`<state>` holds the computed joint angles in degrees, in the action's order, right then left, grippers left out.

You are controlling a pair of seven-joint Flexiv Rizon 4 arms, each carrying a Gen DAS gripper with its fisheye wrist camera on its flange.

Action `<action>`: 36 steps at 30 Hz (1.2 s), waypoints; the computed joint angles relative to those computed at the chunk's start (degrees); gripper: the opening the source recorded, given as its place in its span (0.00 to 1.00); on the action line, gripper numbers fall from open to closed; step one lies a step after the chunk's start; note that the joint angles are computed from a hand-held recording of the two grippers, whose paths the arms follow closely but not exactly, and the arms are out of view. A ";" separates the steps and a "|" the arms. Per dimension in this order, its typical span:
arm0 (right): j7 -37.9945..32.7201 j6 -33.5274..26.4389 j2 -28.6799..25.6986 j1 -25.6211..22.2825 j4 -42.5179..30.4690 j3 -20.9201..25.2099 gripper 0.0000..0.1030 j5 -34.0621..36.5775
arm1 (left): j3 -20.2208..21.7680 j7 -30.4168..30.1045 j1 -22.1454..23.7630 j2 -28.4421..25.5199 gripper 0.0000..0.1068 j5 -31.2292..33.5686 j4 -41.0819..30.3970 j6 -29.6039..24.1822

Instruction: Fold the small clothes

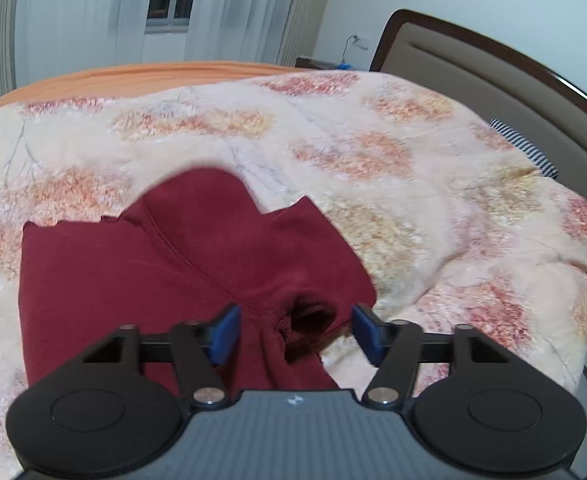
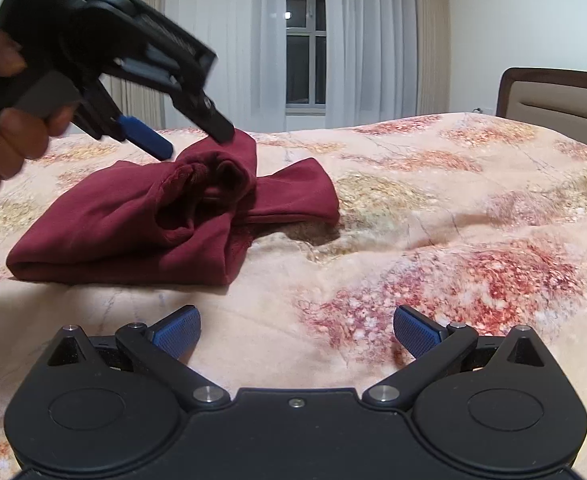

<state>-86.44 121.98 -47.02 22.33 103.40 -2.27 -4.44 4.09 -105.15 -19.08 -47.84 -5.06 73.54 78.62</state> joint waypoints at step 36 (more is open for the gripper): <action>11.69 -1.61 -2.63 -15.32 -4.92 13.96 1.00 -19.31 | 37.57 -41.49 -24.41 2.67 0.96 1.27 30.31 18.29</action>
<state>-74.75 120.38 -49.65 7.01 98.49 11.69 -23.76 41.66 -146.64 -43.49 -45.16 -3.79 103.85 96.91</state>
